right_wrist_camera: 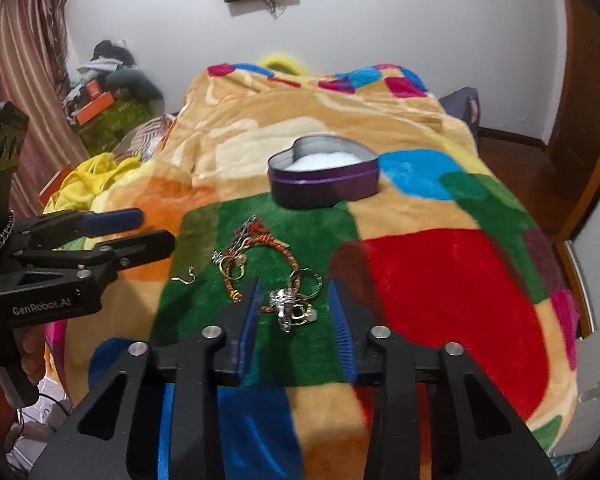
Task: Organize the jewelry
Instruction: 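Grasp a silver earring with the left tool while the right tool grasps another earring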
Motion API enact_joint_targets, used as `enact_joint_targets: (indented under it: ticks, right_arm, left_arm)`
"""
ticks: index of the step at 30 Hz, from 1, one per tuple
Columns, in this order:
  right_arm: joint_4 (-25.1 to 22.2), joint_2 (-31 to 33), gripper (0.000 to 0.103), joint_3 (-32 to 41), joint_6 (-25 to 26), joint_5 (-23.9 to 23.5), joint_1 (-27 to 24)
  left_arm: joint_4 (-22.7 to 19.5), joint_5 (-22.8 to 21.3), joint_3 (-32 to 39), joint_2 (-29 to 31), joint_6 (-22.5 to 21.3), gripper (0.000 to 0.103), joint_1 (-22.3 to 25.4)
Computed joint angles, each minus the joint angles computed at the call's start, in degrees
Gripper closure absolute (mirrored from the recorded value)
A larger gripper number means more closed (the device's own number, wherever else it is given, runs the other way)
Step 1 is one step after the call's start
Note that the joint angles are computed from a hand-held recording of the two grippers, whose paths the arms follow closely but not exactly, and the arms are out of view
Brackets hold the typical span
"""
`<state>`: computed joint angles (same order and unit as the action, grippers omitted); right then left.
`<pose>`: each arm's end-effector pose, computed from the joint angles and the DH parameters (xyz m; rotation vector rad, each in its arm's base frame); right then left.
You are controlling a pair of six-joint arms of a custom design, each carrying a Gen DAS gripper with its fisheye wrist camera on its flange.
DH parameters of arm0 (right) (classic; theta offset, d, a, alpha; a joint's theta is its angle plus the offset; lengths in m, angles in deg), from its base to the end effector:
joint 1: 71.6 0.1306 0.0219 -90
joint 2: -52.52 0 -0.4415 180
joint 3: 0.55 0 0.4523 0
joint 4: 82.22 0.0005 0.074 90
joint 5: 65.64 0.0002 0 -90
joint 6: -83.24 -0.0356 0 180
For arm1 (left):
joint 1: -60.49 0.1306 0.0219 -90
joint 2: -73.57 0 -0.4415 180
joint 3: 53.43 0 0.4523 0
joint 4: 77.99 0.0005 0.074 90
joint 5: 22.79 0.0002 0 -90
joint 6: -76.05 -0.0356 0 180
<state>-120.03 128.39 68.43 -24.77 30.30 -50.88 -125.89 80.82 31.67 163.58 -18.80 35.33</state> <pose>0.4138 0.1520 0.4274 -0.0047 2.3555 0.2106 0.4833 -0.2368 0.4468 0.7467 2.3967 -0.4434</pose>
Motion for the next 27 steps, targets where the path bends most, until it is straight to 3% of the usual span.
enact_joint_targets:
  ticks: [6, 14, 18, 27]
  right_arm:
    - [-0.7, 1.2, 0.084, 0.4, 1.2, -1.6, -0.1]
    - [-0.9, 2.0, 0.086, 0.7, 1.1, -2.9, -0.9]
    - [-0.7, 2.1, 0.089, 0.7, 0.9, -3.1, -0.8]
    - [-0.5, 1.5, 0.089, 0.7, 0.6, -2.0, -0.5]
  left_arm:
    - [-1.7, 1.4, 0.9, 2.0, -2.1, 0.073, -0.8]
    - [-2.7, 2.4, 2.4, 4.3, -2.8, 0.08, -1.0]
    - [-2.4, 2.6, 2.4, 4.8, -3.0, 0.095, -1.0]
    - [-1.2, 3.3, 2.0, 3.5, -2.2, 0.095, -0.8]
